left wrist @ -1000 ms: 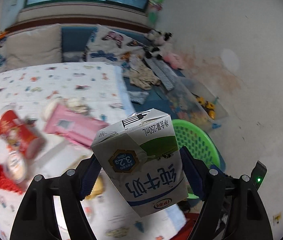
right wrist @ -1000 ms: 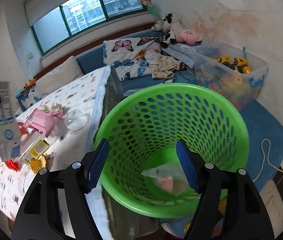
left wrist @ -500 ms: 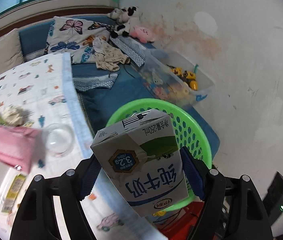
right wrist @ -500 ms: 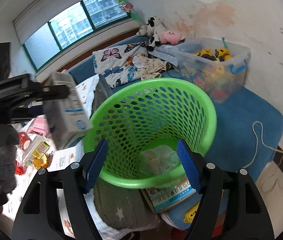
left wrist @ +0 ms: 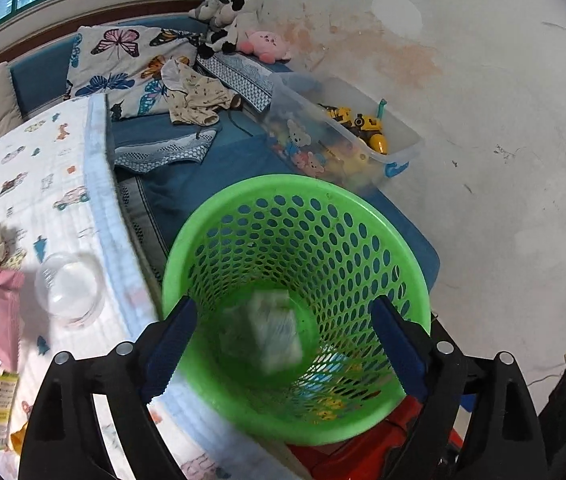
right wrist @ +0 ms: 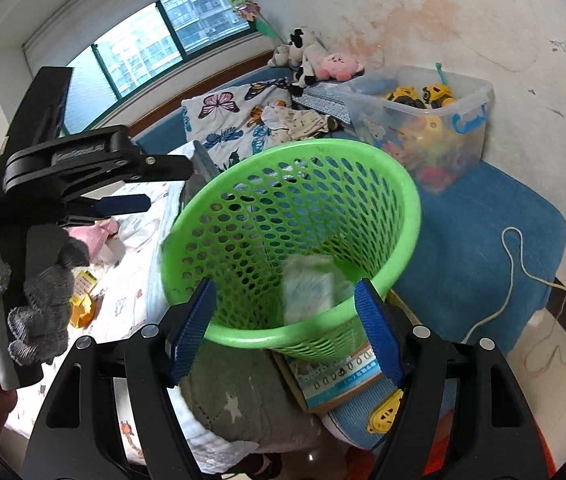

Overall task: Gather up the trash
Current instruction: 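Move both tools back over the bed toward the bread crust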

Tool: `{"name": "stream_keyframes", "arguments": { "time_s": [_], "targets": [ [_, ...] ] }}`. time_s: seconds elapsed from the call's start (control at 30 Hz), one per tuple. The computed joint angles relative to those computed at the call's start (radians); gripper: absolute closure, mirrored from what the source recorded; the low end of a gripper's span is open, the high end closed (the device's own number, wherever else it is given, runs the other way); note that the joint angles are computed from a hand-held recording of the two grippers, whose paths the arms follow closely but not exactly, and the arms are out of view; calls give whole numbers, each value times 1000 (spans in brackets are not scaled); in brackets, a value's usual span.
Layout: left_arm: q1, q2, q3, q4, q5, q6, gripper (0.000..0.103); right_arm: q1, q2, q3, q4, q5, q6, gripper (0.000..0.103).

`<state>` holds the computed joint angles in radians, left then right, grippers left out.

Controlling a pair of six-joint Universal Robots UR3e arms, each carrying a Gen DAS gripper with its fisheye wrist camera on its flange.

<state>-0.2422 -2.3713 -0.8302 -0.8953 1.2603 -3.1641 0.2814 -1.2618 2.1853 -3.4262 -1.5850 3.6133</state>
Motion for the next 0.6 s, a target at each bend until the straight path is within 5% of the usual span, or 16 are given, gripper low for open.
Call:
{"name": "stream_keyframes", "arguments": {
  "time_s": [0.33,0.6],
  "targets": [
    [149,435,-707,349,-21,71,18,112,45,-109,55,-18,-1,31],
    [354,717,-1080,459,-77,146,18,229,145,-298,155,-31,-20,31]
  ]
}}
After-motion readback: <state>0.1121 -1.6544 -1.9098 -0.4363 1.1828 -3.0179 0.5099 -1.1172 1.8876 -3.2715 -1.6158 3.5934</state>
